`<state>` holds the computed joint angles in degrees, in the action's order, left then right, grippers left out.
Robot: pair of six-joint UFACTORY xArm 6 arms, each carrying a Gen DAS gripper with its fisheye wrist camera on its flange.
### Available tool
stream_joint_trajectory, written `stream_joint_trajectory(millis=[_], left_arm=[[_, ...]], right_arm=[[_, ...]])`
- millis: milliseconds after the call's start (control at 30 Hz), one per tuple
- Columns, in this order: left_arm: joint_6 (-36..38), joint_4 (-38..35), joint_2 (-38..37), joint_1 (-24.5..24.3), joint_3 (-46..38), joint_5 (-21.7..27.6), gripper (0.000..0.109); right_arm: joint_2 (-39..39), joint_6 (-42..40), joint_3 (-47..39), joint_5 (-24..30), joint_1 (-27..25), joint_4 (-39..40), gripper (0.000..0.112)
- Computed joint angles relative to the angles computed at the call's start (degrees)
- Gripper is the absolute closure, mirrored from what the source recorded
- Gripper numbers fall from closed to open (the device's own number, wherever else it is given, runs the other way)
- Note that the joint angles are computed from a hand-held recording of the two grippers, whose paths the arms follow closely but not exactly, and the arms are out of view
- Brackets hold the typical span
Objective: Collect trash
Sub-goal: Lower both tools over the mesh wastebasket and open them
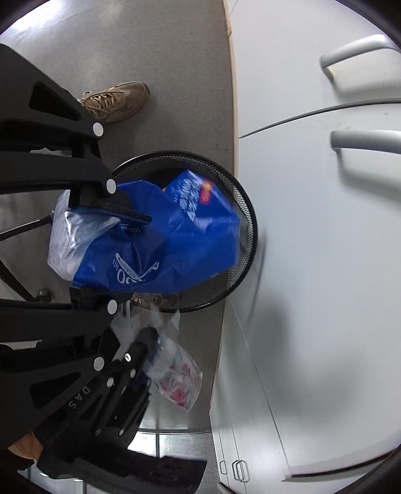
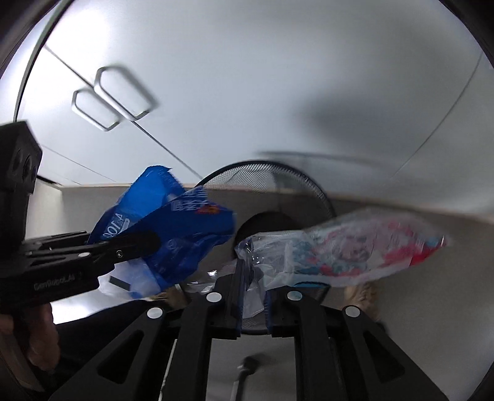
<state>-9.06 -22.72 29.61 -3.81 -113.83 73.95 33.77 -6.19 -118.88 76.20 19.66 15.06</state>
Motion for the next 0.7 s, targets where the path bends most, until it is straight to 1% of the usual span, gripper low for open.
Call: stream_joint_trajectory(millis=[33, 67, 100, 133, 167, 200, 233, 267, 400, 500, 533, 600, 633, 700], left_arm=[[0.13, -0.66, -0.09, 0.17, 0.13, -0.42, 0.074], [0.06, -0.99, -0.37, 0.31, 0.73, -1.08, 0.070], [-0.07, -1.21, -0.76, 0.46, 1.53, -1.71, 0.066], [-0.25, -1.71, -0.97, 0.67, 1.97, -1.75, 0.057], [-0.46, -2.34, -1.42, 0.67, 3.01, -2.03, 0.041], [-1.42, -2.77, -1.29, 0.55, 2.18, -1.55, 0.033], [-1.90, -3.32, -1.23, 0.65, 2.14, -1.73, 0.025], [-1.88, -4.18, -1.03, 0.76, 1.86, -1.47, 0.025], [-3.05, -4.39, -1.10, 0.94, 2.23, -2.09, 0.019], [-3.48, -5.66, -1.05, 1.29, 2.26, -2.19, 0.014], [-3.69, -5.34, -0.99, 1.28, 2.24, -2.20, 0.012], [-4.24, -4.53, -0.96, 1.10, 2.09, -2.11, 0.012], [-4.20, -4.70, -0.93, 1.11, 2.06, -2.05, 0.012], [-4.38, -4.80, -0.80, 1.10, 1.87, -2.10, 0.011]], right_arm=[[0.36, 0.32, -0.48, 0.35, 0.11, -0.53, 0.091], [0.20, 0.17, -0.21, -0.10, 0.71, -2.71, 0.085], [-0.82, -0.14, 1.51, -1.45, 1.26, -4.58, 0.081], [-1.76, -0.71, 3.08, -2.66, 1.85, -6.11, 0.073], [-2.42, -1.20, 4.22, -3.30, 2.21, -6.51, 0.064], [-2.89, -1.55, 4.96, -3.42, 2.11, -6.65, 0.060], [-2.88, -1.26, 5.01, -3.29, 2.18, -7.21, 0.053], [-2.80, -0.83, 4.99, -3.19, 2.12, -7.80, 0.047], [-2.74, 0.01, 4.91, -2.79, 1.49, -7.62, 0.040], [-3.28, -0.29, 5.98, -3.62, 1.47, -8.47, 0.033], [-3.51, -0.25, 6.35, -3.95, 1.57, -8.81, 0.028], [-3.72, -0.57, 6.68, -4.38, 1.45, -8.01, 0.025], [-3.77, -0.65, 6.87, -4.92, 1.51, -7.70, 0.019], [-4.65, -0.98, 7.85, -5.66, 1.70, -8.25, 0.017]])
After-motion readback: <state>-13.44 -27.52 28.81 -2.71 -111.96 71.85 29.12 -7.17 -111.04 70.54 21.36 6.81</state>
